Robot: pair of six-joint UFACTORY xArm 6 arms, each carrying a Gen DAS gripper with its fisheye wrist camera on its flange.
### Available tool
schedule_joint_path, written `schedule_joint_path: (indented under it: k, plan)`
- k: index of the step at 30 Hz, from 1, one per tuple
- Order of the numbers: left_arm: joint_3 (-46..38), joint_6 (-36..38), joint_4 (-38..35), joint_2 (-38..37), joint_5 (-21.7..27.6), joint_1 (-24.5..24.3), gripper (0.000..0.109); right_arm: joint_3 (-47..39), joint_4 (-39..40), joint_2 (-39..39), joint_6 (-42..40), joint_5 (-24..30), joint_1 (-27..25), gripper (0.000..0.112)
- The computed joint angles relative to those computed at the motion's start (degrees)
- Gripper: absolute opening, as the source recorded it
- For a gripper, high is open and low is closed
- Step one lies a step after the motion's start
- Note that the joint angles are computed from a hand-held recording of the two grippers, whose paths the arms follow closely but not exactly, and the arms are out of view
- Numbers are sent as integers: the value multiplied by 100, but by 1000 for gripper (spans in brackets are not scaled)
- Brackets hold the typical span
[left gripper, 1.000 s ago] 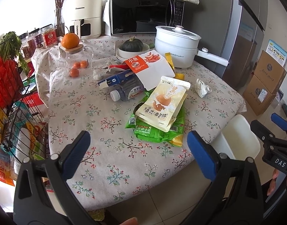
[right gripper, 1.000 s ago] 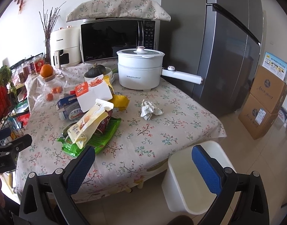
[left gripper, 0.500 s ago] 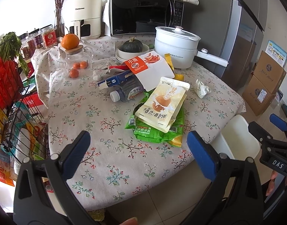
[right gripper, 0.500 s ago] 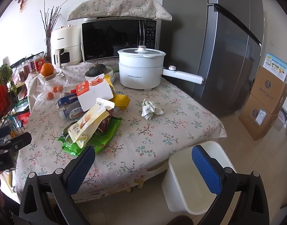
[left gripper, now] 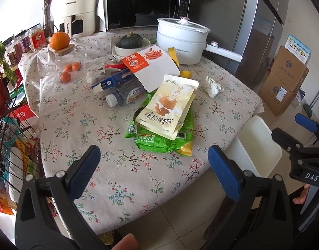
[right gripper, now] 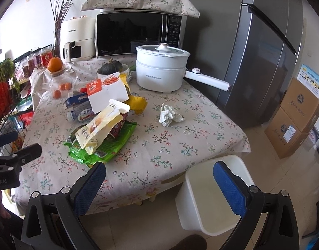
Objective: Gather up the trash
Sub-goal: 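Grasp the cream bread bag with the left gripper while the right gripper grasps the red milk can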
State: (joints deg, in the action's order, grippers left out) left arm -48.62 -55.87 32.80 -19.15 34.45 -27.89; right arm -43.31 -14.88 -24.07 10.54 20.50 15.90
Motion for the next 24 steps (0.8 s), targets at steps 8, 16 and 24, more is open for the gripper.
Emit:
schedule_joint_path:
  k: [8,16,24]
  plan:
    - [-879,1350,-1118,902,420,245,102,-1369,1604,795,-1483,1087,-114,103]
    - [-1821,2458,-1506,2000,390,336,85,-2329,2468,2112,-1980,1299,-455,103]
    - [-2614,2983,-1629,2897,485,221,73,-2924,2145,2795,-1922,1968,-586,100]
